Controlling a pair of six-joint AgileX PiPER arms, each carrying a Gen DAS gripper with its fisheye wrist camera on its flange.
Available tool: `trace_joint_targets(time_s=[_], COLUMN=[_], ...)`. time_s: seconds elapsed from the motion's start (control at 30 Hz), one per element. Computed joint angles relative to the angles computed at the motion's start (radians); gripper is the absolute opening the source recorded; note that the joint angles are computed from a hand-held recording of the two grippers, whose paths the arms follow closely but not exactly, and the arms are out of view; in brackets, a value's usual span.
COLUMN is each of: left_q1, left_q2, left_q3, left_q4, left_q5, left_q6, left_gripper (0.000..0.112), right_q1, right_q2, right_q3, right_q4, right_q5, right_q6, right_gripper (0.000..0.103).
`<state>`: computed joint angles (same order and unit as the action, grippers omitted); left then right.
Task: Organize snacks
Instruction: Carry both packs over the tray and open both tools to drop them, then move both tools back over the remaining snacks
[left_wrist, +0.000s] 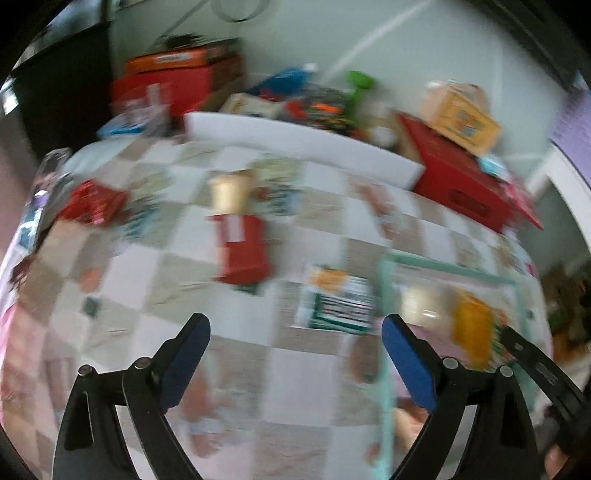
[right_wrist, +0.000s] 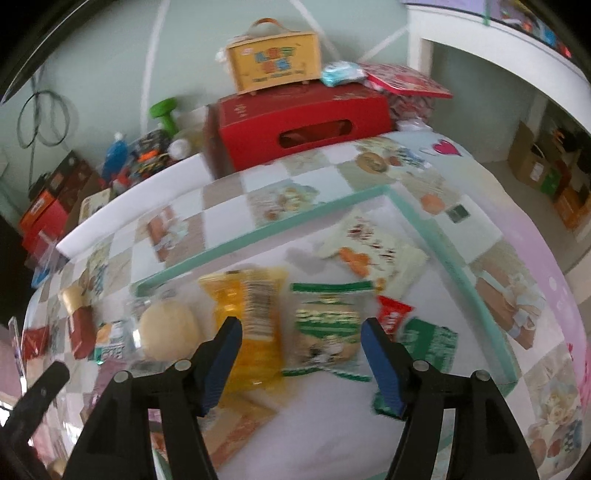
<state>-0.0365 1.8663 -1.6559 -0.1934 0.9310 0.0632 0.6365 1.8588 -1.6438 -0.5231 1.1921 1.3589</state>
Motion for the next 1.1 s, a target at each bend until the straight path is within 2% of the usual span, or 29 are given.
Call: trace_joint_targets(time_s=[0.07, 0.23, 0.3, 0.33, 0.6, 1.03, 1.1], left_q1=[0.029, 0.101, 0.119, 0.131, 0.185, 0.253, 0.251], left_q2=[0.013, 0.044, 0.049, 0.053, 0.056, 0.086, 0.095], left_q3=[-0.009, -0.043, -0.047, -0.052, -0.073, -0.117, -0.125], left_q4=[0.026, 0.127, 0.165, 0.174, 0.113, 0.119, 0.124], left_q5=[0.001, 0.003, -0.004, -0.003, 0.021, 0.052, 0.057], left_q6=[-0.029, -0.124, -0.158, -0.171, -0.133, -0.15, -0.149], left_gripper=[0.094, 0.103, 0.103, 0.103, 0.103, 0.103, 0.103], right_q1=[0.023, 0.088, 0.112, 0.121, 0.189, 0.21, 0.207], right_q2=[0.033, 0.114, 0.145, 0.161, 0.32, 0.521, 0.559], right_q3=[-0.053, -0.189, -0.241, -0.267, -0.532, -0.842, -0.901], right_q4=[-0.014, -0.057, -0.067, -0.069, -0.046, 0.069, 0.093], right_q5=[0.012, 0.015, -0.002, -0.008, 0.023, -0.017, -0.002], right_q6=[-0.022, -0.068, -0.093, -0.105, -0.26, -0.447, -0.468], right_gripper=[0.073, 0.091, 0.101, 0.103, 0.103, 0.103, 0.103])
